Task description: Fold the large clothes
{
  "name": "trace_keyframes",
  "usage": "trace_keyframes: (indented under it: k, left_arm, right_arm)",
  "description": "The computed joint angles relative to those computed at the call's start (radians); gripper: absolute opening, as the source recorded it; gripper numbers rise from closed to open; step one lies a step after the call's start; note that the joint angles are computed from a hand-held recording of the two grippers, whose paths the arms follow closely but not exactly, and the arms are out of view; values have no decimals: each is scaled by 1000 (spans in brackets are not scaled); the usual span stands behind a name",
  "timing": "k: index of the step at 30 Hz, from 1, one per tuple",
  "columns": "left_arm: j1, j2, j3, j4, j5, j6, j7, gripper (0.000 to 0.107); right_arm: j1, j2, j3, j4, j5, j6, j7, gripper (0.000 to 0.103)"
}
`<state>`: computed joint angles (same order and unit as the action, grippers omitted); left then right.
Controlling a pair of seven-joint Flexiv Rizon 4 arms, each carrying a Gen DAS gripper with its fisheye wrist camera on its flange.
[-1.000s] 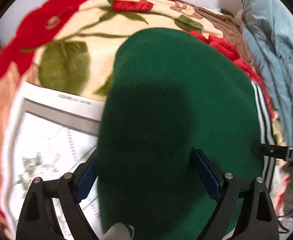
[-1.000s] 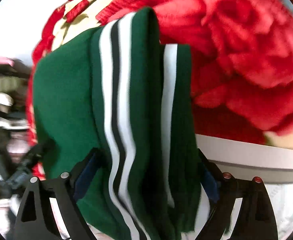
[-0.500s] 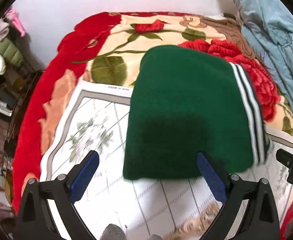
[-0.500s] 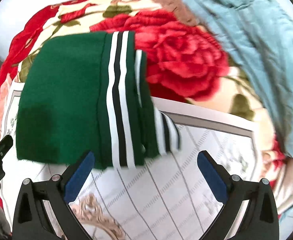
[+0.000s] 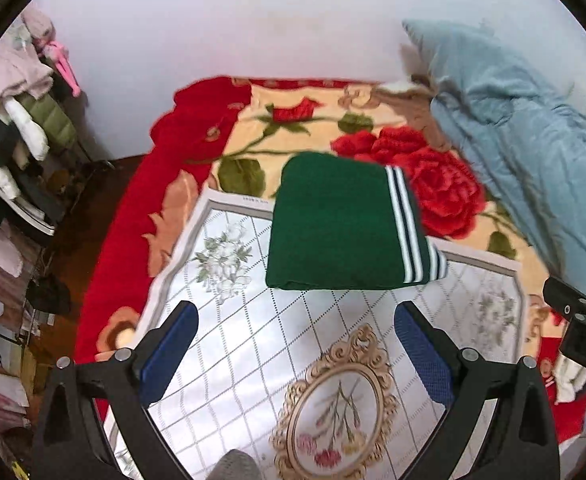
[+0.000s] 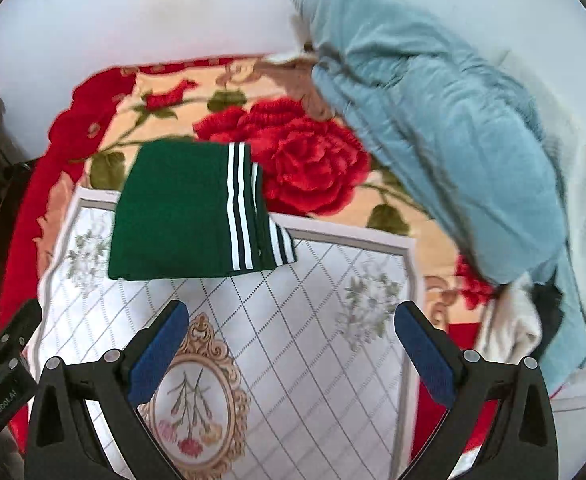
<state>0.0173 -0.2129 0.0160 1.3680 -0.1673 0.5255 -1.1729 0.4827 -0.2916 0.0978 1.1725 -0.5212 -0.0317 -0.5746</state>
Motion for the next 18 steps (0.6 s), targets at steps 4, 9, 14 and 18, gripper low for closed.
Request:
trace_keyframes:
  k: [4, 9, 14, 18]
  left_arm:
    - [17, 80, 10, -14, -34, -61, 10, 100]
    - [36, 172, 23, -42, -81, -141, 30, 100]
    - [53, 225, 38, -86, -107, -205, 25, 100]
    - [63, 261, 51, -97, -122, -216, 39, 100]
  right_arm:
    - [67, 46, 17, -94, -59, -125, -11, 103]
    - [180, 54, 27, -253, -175, -276, -40, 103]
    - [311, 26, 5, -425, -285, -396, -79, 103]
    - [427, -25, -45, -587, -353, -470, -128, 103]
